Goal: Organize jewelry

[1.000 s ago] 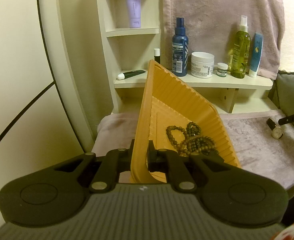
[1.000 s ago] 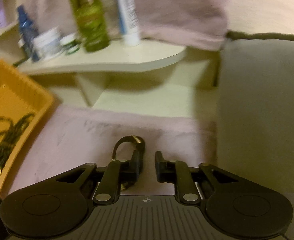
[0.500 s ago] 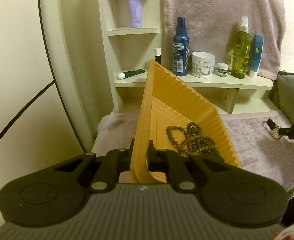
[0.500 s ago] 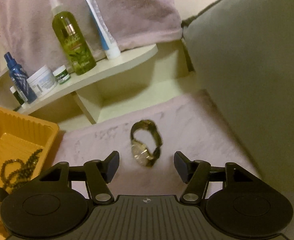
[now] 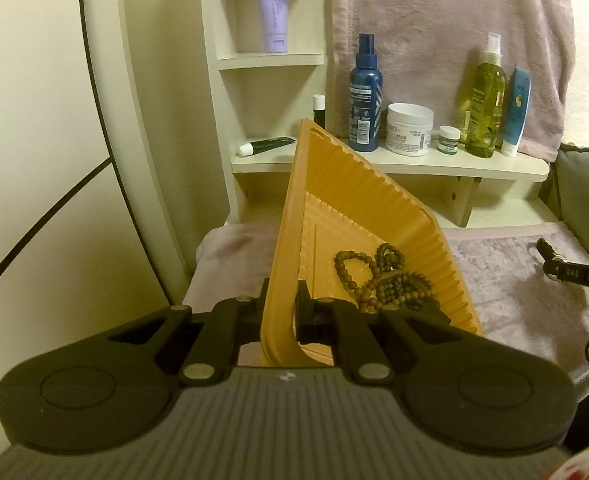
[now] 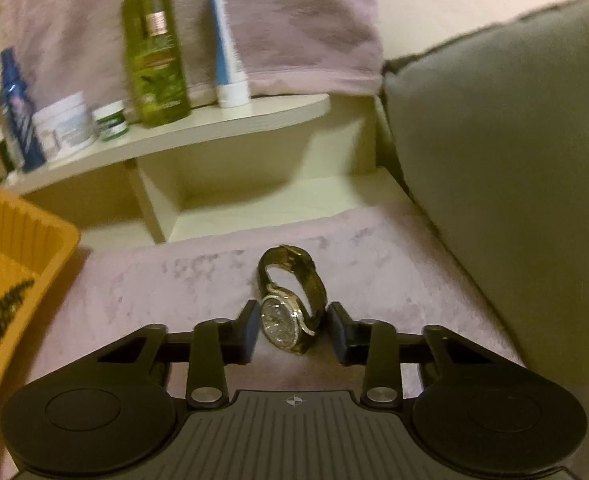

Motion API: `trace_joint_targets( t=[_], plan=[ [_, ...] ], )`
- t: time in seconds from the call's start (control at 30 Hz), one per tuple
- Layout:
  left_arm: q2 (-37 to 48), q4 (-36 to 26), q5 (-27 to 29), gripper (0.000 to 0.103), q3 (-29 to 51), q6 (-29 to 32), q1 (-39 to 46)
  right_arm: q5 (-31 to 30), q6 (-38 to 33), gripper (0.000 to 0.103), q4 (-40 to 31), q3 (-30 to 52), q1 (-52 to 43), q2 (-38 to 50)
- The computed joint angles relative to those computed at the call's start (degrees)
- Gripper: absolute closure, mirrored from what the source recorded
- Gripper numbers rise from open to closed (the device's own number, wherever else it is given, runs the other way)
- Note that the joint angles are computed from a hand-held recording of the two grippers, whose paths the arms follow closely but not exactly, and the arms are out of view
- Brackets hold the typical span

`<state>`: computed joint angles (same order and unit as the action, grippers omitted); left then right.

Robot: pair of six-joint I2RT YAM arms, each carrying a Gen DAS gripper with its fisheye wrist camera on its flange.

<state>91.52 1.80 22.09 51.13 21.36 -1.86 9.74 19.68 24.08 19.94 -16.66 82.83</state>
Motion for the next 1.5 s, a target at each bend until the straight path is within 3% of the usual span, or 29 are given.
trace_joint_targets(
  t=[0.27,0.83,1.5],
  plan=[
    [0.01,0.06,-0.01,0.096,-0.01,-0.02,0.0,-2.58,-4.69,0.073,0.04,-2.24,-1.47,-3.04],
    [-0.17,0.21,-0.03,0.095,-0.2,-0.15,-0.17,-5.85,-3.84,0.073,-9.33,-1.65,-3.25,-14.29],
    [-1.07,-0.02,0.12,0.095,-0.75,-0.47,-0.38,-5.56,-1.4,0.073,-15.14,4.29,4.19,-15.5]
  ],
)
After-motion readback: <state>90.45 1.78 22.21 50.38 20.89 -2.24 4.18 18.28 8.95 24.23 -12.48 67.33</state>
